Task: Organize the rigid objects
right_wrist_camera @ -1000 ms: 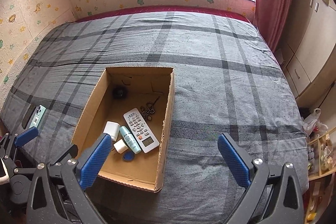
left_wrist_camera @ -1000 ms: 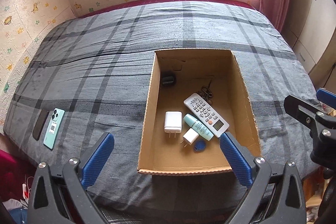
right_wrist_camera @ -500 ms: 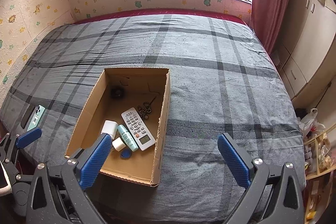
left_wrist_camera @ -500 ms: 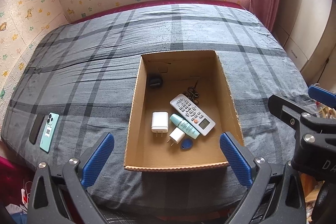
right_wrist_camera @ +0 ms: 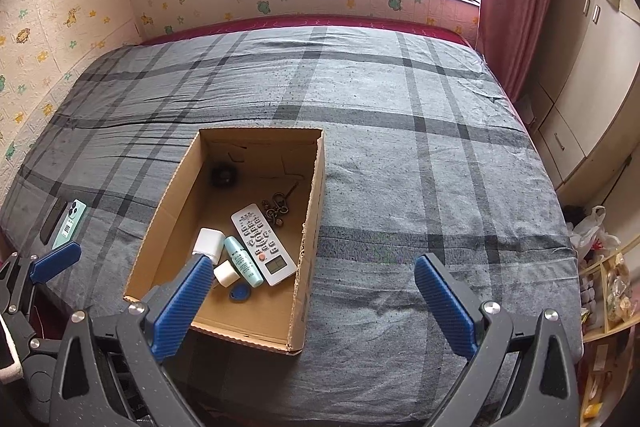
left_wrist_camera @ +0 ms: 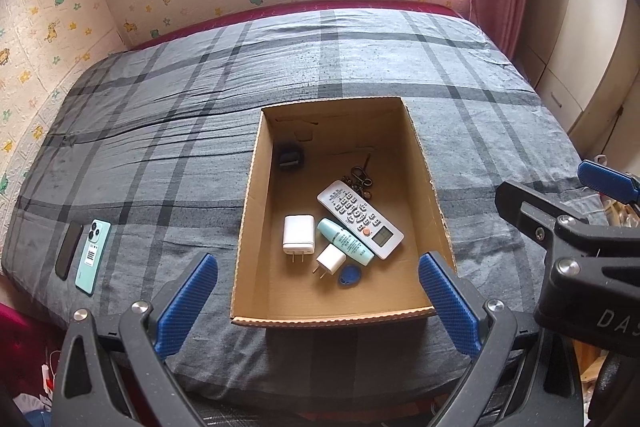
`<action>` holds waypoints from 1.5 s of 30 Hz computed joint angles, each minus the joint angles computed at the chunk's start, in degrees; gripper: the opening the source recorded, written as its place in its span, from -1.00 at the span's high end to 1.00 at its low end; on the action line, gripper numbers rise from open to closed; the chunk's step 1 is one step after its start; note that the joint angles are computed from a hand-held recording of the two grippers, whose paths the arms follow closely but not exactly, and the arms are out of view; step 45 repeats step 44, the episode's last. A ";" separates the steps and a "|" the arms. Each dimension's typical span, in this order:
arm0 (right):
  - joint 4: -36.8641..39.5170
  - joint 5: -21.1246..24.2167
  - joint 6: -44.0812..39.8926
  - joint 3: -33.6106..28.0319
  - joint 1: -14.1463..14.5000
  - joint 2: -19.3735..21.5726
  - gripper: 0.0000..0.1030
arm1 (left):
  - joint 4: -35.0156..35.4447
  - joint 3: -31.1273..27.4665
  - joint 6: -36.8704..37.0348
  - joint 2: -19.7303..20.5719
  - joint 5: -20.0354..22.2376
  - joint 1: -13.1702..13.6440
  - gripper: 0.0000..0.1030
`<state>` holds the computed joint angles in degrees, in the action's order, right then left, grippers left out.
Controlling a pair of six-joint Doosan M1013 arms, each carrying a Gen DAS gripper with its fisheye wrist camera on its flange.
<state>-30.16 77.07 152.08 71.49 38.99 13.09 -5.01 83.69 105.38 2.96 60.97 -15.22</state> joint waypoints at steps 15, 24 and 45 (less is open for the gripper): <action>0.50 0.02 -0.90 -0.28 0.08 0.23 -1.00 | -0.63 -0.04 0.45 -0.06 -0.12 0.24 -1.00; 0.60 -0.18 -1.42 -0.32 0.02 0.34 -1.00 | -0.77 -0.06 0.34 -0.12 -0.18 0.27 -1.00; 0.20 -0.09 -2.01 -0.74 0.17 0.82 -1.00 | -0.97 0.28 1.37 -0.22 -1.06 0.28 -1.00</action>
